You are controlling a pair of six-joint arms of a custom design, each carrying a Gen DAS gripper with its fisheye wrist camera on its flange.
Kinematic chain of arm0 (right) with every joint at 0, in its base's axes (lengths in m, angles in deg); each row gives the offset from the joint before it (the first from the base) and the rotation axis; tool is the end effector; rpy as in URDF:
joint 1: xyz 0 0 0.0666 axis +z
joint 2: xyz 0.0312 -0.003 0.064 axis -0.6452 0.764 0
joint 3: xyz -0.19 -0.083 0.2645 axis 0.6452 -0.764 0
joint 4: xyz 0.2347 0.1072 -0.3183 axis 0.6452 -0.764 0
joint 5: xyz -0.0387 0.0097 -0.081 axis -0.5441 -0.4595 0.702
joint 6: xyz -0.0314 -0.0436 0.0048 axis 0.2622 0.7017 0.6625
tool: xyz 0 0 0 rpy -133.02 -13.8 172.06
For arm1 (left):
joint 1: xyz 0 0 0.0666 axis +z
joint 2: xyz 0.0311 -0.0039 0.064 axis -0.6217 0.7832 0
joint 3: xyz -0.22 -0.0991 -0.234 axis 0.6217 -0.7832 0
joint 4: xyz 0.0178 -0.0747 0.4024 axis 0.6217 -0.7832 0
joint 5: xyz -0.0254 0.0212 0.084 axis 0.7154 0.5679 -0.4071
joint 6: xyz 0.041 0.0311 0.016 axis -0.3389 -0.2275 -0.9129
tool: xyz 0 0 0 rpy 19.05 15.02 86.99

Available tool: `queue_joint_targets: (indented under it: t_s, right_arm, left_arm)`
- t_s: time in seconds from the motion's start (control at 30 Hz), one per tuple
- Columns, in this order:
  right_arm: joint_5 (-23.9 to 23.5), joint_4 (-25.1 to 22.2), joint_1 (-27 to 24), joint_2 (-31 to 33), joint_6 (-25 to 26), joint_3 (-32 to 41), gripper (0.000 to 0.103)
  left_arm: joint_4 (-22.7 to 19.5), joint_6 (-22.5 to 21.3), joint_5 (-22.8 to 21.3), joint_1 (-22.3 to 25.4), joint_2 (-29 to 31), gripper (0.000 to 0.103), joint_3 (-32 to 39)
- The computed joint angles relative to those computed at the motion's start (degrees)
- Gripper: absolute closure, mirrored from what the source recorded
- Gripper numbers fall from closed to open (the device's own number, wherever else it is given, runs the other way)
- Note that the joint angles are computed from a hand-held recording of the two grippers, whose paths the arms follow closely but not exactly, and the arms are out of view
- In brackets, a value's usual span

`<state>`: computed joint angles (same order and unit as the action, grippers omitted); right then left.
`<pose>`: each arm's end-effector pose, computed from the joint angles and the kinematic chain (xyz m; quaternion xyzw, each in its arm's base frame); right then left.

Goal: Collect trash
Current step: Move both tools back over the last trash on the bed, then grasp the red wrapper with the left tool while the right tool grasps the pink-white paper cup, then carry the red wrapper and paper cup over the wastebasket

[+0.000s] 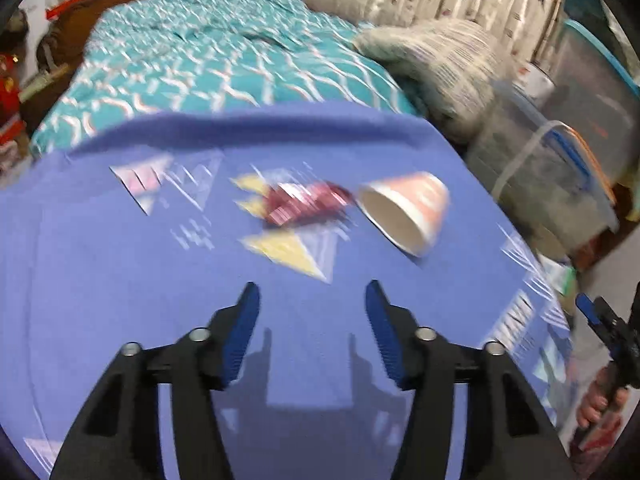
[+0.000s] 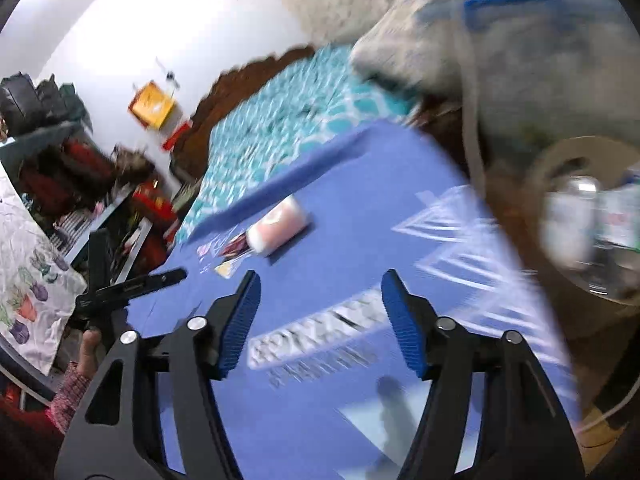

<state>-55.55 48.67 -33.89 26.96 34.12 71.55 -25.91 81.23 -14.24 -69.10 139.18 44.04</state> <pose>0.4379 0.0680 0.3356 -0.0396 0.8787 0.3404 0.3325 0.4440 -0.2548 0.3677 -0.0668 0.9465 -0.0748 0.3066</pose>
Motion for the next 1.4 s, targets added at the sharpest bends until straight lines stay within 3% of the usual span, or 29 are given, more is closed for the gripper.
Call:
queue_joint_targets:
  t_s: [0.07, 0.17, 0.23, 0.27, 0.47, 0.5, 0.57, 0.63, 0.67, 0.7, 0.73, 0.8, 0.9, 1.03, 1.17, 1.3, 1.4]
  right_arm:
    - [-3.1, 0.1, 2.8, 7.8, -4.8, 5.9, 0.038]
    - [-6.4, 0.1, 5.4, 18.7, -13.5, 14.3, 0.038]
    - [-6.2, -0.4, 6.5, 24.9, -18.7, 19.7, 0.038]
    - [-5.9, -0.5, 6.8, 27.6, -20.6, 22.1, 0.038]
    - [-1.6, -5.6, 9.1, 38.3, -22.3, 35.4, 0.038]
    - [-1.1, -5.7, 9.8, 38.6, -22.5, 35.7, 0.037]
    - [0.7, -6.3, 11.2, 39.3, -22.3, 36.8, 0.037]
    - [2.8, -6.3, 12.4, 39.8, -21.8, 37.8, 0.037]
    - [3.8, -6.1, 13.0, 39.3, -21.6, 37.5, 0.043]
    - [4.5, -7.3, 13.4, 39.0, -20.5, 37.9, 0.043]
    - [5.0, -7.5, 13.9, 38.7, -19.8, 37.6, 0.046]
    - [5.1, -8.2, 14.5, 38.2, -18.8, 37.0, 0.050]
    - [4.2, -6.1, 14.4, 33.4, -18.4, 32.1, 0.056]
    - [3.9, -2.8, 12.6, 24.1, -16.6, 23.1, 0.056]
    - [3.4, 0.8, 8.9, 12.0, -15.2, 10.5, 0.056]
    - [2.6, 2.6, 4.8, 4.1, -15.9, 1.4, 0.056]
    - [2.4, 2.9, 2.0, 0.6, -15.9, -2.7, 0.056]
  left_arm:
    - [0.6, -2.6, -1.2, 1.6, 2.2, 0.047, 1.8]
    - [2.8, -8.5, -3.6, 2.7, 6.3, 0.034, 5.1]
    - [3.7, -13.7, -5.8, 2.5, 9.1, 0.021, 7.5]
    - [4.1, -17.1, -6.6, 2.4, 10.6, 0.021, 8.7]
    - [4.4, -27.1, -6.0, 2.6, 15.3, 0.022, 11.4]
    - [4.4, -27.7, -5.6, 2.6, 15.6, 0.024, 11.5]
    - [3.1, -28.9, -3.8, 2.7, 17.1, 0.042, 13.0]
    - [0.4, -28.7, -1.3, 3.2, 19.4, 0.071, 15.4]
    - [0.8, -28.3, -0.3, 3.4, 19.4, 0.079, 15.5]
    - [0.3, -27.6, 2.6, 3.9, 19.8, 0.098, 16.1]
    - [-0.1, -26.6, 3.8, 4.1, 20.1, 0.103, 16.4]
    - [-0.4, -24.8, 3.6, 3.8, 20.2, 0.103, 16.6]
    - [1.1, -20.7, 10.2, 4.1, 17.3, 0.103, 13.3]
    - [5.6, -16.9, 14.3, 1.5, 10.0, 0.103, 5.7]
    - [9.2, -13.6, 15.6, -2.9, 4.1, 0.103, -0.4]
    - [10.8, -10.6, 17.2, -7.0, 3.3, 0.103, -1.7]
    - [8.8, -11.3, 16.5, -10.1, 6.1, 0.103, 1.3]
